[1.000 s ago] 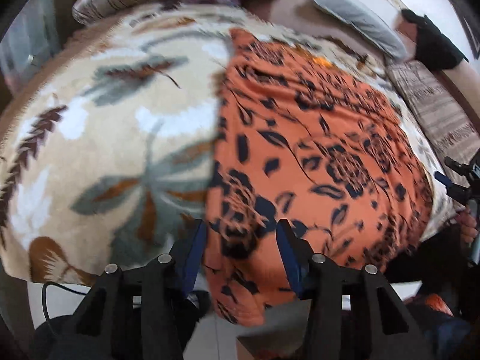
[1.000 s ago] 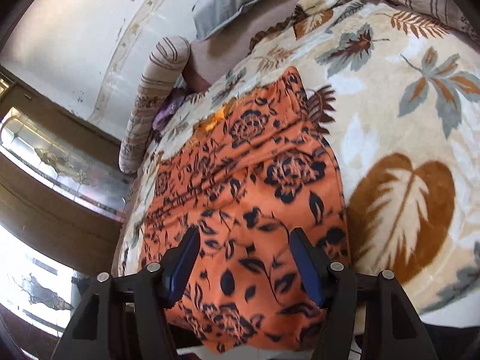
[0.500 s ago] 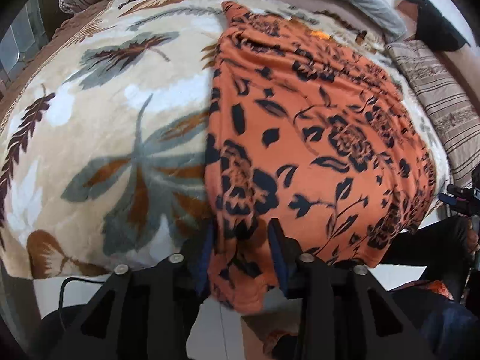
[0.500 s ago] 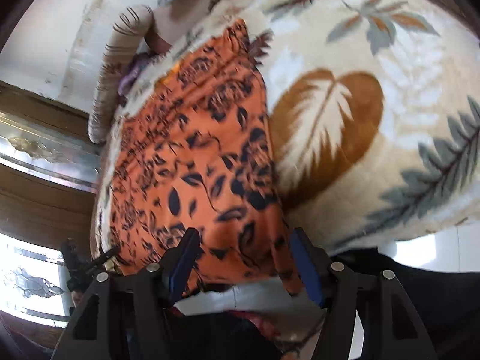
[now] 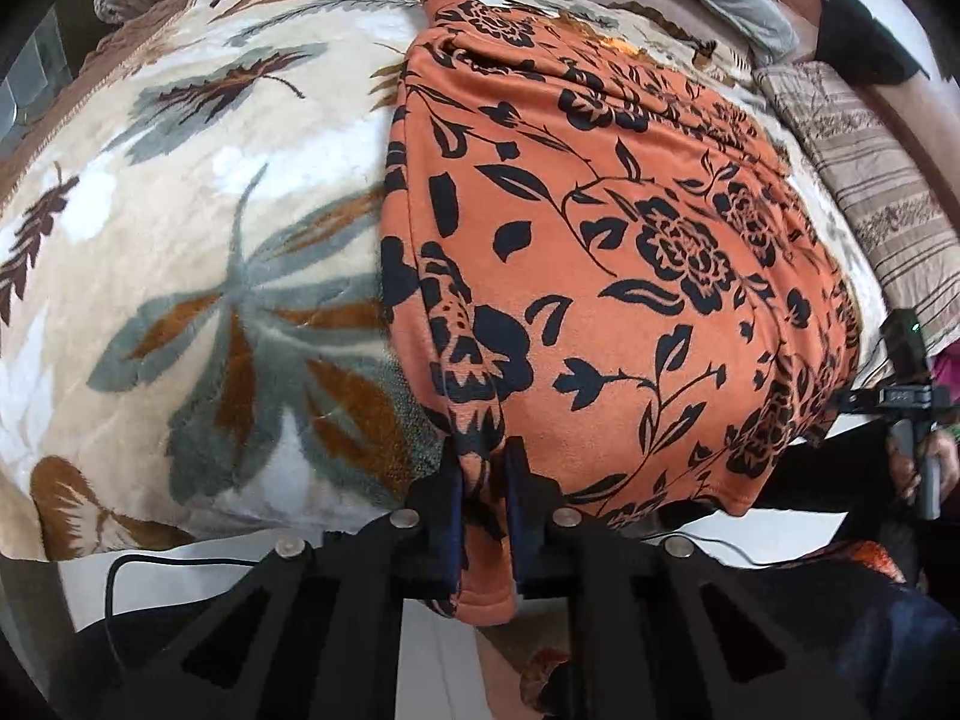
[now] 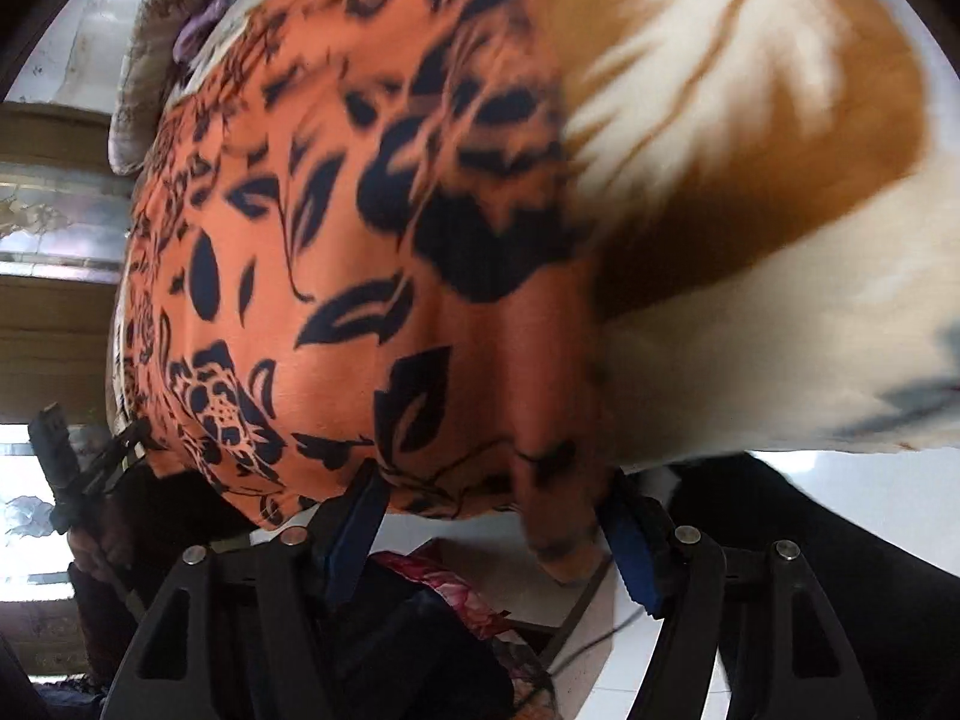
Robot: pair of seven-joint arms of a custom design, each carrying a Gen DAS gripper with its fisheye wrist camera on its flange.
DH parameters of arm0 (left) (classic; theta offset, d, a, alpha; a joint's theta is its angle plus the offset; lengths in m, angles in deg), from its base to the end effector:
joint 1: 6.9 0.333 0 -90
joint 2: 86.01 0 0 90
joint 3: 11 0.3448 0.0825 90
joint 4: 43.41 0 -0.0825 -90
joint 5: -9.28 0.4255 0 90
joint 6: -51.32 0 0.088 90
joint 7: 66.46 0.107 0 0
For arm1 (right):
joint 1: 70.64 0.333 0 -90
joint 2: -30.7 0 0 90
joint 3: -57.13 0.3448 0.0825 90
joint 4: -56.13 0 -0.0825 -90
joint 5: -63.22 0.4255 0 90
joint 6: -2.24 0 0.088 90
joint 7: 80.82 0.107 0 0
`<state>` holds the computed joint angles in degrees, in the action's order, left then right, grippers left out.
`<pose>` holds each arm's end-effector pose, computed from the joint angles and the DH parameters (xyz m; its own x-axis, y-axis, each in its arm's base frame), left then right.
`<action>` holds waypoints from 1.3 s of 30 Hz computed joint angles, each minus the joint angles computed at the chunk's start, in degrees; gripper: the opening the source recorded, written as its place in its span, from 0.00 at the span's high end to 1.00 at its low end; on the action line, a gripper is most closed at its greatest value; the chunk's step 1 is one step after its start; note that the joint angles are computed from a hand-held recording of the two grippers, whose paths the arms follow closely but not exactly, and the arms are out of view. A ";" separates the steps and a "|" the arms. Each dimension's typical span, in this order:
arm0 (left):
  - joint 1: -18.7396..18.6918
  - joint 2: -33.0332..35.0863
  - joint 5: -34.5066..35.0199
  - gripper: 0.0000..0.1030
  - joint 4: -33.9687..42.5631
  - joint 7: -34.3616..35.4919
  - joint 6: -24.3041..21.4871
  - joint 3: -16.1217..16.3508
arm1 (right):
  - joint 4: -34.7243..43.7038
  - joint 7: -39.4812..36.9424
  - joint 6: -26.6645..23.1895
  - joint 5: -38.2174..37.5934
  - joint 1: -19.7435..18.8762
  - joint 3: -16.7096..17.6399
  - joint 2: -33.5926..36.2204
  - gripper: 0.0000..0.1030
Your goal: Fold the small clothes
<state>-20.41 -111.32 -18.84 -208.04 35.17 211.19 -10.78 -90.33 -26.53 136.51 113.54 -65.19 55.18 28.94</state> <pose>0.3776 -0.0672 0.3382 -0.0459 -0.9681 0.2463 -0.9415 -0.0405 -0.3346 0.4552 0.0396 0.2626 -0.0053 -0.8333 -0.5528 -1.0000 0.0025 0.0059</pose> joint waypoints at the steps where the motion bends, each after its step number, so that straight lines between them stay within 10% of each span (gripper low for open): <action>1: -0.64 -0.29 -1.05 0.92 -0.17 0.71 0.07 0.93 | -0.36 -1.13 -0.41 0.78 -0.18 -0.23 -0.49 0.44; 2: -1.21 -0.87 -2.03 0.93 -0.47 1.42 0.34 1.58 | -0.76 -3.79 -2.02 2.62 -0.31 -0.55 -1.63 0.66; 5: -4.65 -4.03 -6.56 0.93 -1.49 6.11 1.43 5.03 | -3.02 -6.89 -1.72 2.80 0.51 -0.57 -6.50 0.86; 18: -11.82 -8.62 -25.34 0.93 7.04 22.81 2.21 14.50 | 0.36 -20.93 -10.90 29.04 -0.22 -7.20 -14.19 0.86; 31: -7.19 26.44 -37.79 0.93 41.65 26.54 1.69 13.29 | 27.51 -14.17 3.39 42.84 -2.78 -1.58 10.22 0.86; 34: -6.12 36.95 -28.88 0.90 49.28 14.48 2.57 12.75 | 34.40 -11.82 9.71 46.90 -3.77 0.94 18.14 0.80; 36: -6.33 41.96 -22.44 0.90 51.52 6.03 2.57 13.56 | 37.86 -4.69 14.47 43.37 -3.84 1.96 22.88 0.50; 37: -5.65 42.77 -22.87 0.89 51.28 5.40 3.83 12.79 | 38.69 -2.34 14.26 41.74 -4.48 2.43 23.97 0.24; 39: -0.88 42.52 -32.87 0.86 49.86 12.72 7.43 7.10 | 39.54 -4.26 15.90 44.03 -5.90 3.85 24.61 0.24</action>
<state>-21.29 -68.80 -51.71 -158.17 47.89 218.62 -3.68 -50.79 -30.79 152.41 157.57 -71.10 59.03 53.54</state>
